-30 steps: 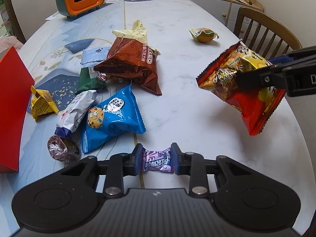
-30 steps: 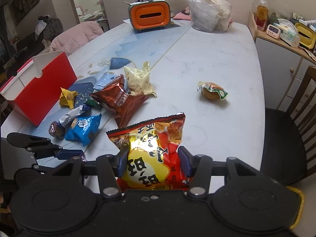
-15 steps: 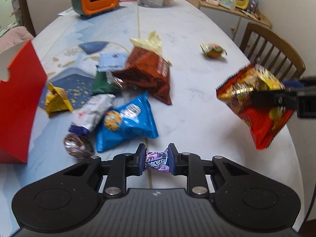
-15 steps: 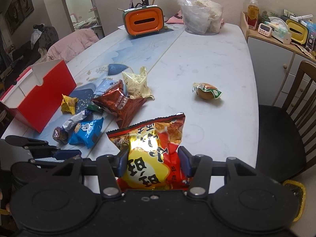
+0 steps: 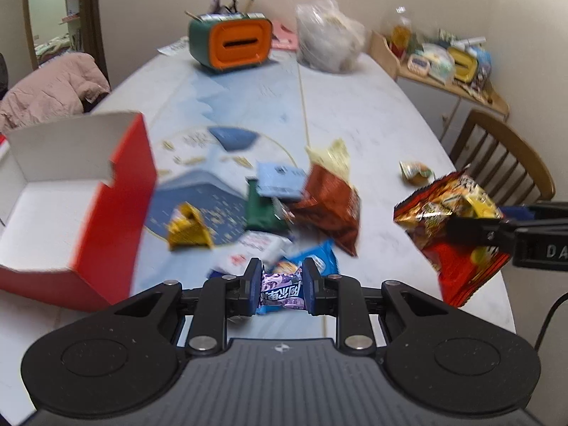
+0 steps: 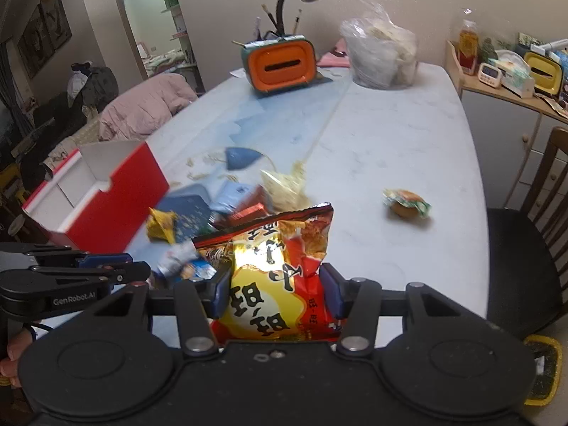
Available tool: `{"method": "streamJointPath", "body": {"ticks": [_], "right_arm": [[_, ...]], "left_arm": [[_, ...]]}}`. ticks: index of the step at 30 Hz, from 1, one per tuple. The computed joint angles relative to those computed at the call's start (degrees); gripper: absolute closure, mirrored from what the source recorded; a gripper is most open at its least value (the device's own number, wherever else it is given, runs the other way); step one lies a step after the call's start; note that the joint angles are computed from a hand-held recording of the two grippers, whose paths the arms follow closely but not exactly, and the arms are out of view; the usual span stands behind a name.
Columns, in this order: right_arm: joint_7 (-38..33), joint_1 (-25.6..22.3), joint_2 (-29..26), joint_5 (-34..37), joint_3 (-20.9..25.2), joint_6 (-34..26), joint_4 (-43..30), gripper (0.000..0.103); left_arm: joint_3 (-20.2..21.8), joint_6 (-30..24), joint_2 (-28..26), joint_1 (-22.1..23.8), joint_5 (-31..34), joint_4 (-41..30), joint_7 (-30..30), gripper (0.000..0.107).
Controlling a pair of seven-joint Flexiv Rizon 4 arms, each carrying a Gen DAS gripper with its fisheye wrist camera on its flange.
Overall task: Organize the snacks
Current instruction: 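Carry the chip bag and purple candy over the open cardboard box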
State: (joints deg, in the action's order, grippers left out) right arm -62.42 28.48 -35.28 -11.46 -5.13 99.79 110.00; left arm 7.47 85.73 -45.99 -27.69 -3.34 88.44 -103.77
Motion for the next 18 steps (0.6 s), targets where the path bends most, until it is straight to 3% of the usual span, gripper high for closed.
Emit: {"method": "streamJointPath", "body": {"ticks": [9, 18], "right_arm": [[8.15, 9.31, -2.19, -0.68, -5.69, -5.65, -7.32, 0.053], [17.61, 12.46, -9.08, -7.18, -4.05, -12.84, -21.87, 0.053]], "left_arm": [[-7.62, 3.33, 4.64, 10.84, -1.45, 5.69, 8.73, 0.083], [-17.36, 5.79, 7.2, 24.81, -5.79, 10.86, 21.23, 0.083]]}}
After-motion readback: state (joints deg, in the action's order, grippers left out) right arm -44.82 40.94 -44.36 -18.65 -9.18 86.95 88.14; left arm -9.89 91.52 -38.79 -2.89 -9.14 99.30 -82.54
